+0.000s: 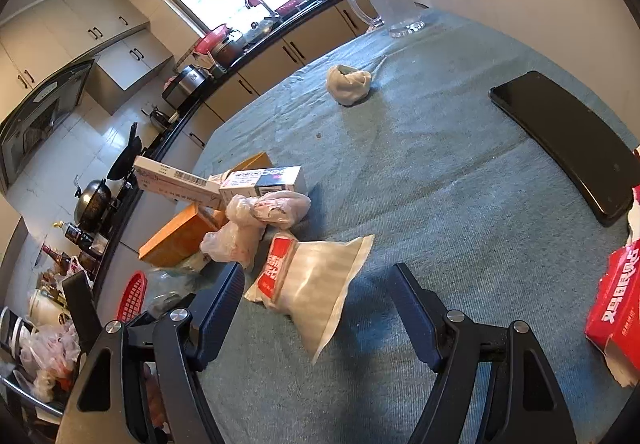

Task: Collect trash
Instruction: 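Grasp the clear plastic cup with the left tool while the right tool grasps the white paper bag, then carry the cup with the left tool while the right tool carries the paper bag to the red basket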

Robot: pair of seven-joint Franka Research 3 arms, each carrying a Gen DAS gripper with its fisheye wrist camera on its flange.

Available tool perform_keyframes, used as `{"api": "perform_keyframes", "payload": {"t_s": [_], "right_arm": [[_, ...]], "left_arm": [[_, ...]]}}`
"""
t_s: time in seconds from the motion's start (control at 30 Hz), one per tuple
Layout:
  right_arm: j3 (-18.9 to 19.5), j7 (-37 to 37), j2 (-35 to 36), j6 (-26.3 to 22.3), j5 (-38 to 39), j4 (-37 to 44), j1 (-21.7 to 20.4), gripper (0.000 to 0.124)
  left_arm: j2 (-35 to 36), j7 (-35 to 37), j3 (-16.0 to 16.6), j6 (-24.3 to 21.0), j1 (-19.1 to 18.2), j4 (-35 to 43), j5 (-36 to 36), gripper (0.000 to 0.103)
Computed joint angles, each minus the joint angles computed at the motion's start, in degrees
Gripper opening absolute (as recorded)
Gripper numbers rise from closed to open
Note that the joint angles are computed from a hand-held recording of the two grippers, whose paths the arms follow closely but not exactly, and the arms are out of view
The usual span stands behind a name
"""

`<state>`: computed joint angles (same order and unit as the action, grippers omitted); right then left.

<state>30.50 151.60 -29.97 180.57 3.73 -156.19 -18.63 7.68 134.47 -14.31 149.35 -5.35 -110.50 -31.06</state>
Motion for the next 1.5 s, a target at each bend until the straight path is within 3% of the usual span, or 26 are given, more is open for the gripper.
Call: {"api": "perform_keyframes", "payload": {"t_s": [0.2, 0.33, 0.43, 0.73, 1.0, 1.23, 1.5], "right_arm": [[-2.09, -1.16, 3.86, 2.21, 0.78, 0.55, 1.68, 0.073], [-3.35, -3.61, 7.09, 4.62, 2.1, 1.41, 3.37, 0.053], [1.23, -4.63, 6.28, 4.74, 3.42, 1.76, -0.25, 0.045], [5.81, -2.99, -2.97, 2.11, 4.72, -1.49, -2.18, 0.043], [5.61, -0.69, -9.35, -0.01, 2.24, -2.28, -0.75, 0.043], [6.49, -0.41, -8.99, -0.53, -0.13, 0.67, -0.68, 0.043], [9.16, -1.88, -3.19, 0.03, -3.3, 7.94, -2.55, 0.043]], "left_arm": [[-0.52, 2.03, 0.09, -1.12, 0.93, -0.15, -3.34, 0.051], [-1.46, 5.82, 0.71, -3.38, 1.84, -0.42, -7.05, 0.051], [-2.33, 7.86, 1.41, -3.69, 2.02, -1.26, -8.97, 0.051], [-6.04, 13.75, 3.93, -4.33, 2.08, -5.25, -14.78, 0.05], [-9.02, 17.11, 6.48, -5.21, 1.72, -7.03, -19.27, 0.051], [-10.62, 19.3, 8.27, -5.66, 1.91, -7.11, -22.61, 0.051], [-10.7, 19.41, 10.01, -6.01, 3.43, -5.35, -24.37, 0.051]]}}
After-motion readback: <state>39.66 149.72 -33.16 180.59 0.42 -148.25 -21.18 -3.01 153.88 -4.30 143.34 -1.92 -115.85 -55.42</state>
